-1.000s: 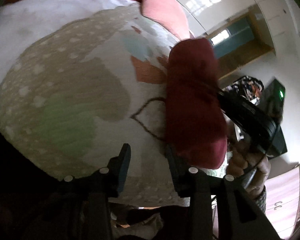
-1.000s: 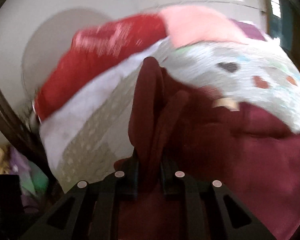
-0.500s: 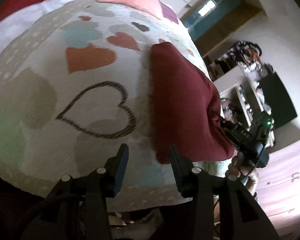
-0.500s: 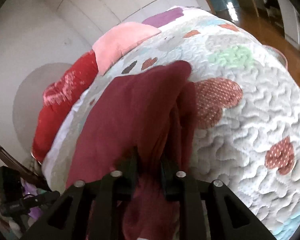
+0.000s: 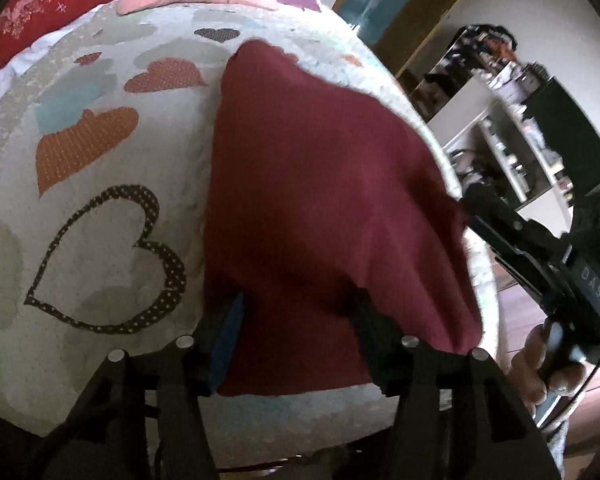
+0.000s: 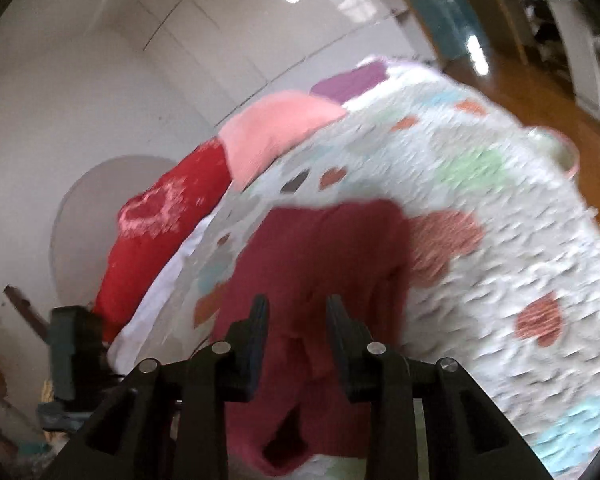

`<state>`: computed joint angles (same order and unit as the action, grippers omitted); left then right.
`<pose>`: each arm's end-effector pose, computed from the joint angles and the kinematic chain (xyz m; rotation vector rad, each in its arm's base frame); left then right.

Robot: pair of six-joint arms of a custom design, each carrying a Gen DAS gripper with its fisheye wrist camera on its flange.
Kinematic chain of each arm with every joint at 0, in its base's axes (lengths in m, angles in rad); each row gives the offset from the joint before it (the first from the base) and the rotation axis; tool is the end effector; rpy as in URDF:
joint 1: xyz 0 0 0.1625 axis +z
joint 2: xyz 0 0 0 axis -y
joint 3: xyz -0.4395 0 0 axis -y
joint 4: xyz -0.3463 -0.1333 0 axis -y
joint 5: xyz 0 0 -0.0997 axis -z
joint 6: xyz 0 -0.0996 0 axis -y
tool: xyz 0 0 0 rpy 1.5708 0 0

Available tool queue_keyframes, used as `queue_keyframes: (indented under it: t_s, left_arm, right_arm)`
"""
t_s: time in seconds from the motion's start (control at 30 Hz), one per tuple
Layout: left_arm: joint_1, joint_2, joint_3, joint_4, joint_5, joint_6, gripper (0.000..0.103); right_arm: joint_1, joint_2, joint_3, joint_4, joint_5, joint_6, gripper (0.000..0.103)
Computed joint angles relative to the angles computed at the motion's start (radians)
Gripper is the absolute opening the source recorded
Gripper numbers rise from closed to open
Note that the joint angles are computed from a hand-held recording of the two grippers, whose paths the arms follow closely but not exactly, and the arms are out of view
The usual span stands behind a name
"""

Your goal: Fold small clothes

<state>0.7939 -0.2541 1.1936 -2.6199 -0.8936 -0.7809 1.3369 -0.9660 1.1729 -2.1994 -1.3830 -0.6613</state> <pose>-0.3774 -0.6630 -0.0728 -0.0561 2.6329 -0.7542 -0.0191 -0.7354 0.4044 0.7055 -2.9617 0.7114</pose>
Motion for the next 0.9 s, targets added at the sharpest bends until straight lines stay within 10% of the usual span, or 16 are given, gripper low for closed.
queue_keyframes:
  t_s: [0.2,0.33,0.67,0.77,0.9]
  left_arm:
    - [-0.029,0.005,0.011,0.006,0.041,0.061,0.059]
    - [-0.031,-0.008,0.045,-0.021,0.036,0.048,0.06]
    - [-0.045,-0.062,0.159,-0.102,0.024,0.0,0.06]
    - [-0.045,-0.076,0.195,-0.144,0.017,-0.02,0.06]
    - [-0.05,-0.084,0.219,-0.168,0.011,-0.054,0.06]
  right_arm:
    - [0.014,0.036,0.073,-0.197,-0.199,-0.057,0.021]
    - [0.032,0.023,0.172,-0.435,-0.302,-0.155,0.053]
    - [-0.045,0.002,0.096,-0.337,-0.192,0.067,0.066]
    - [-0.053,-0.009,0.104,-0.441,-0.278,0.171,0.046]
    - [-0.094,-0.072,0.122,-0.335,-0.031,0.236,0.035]
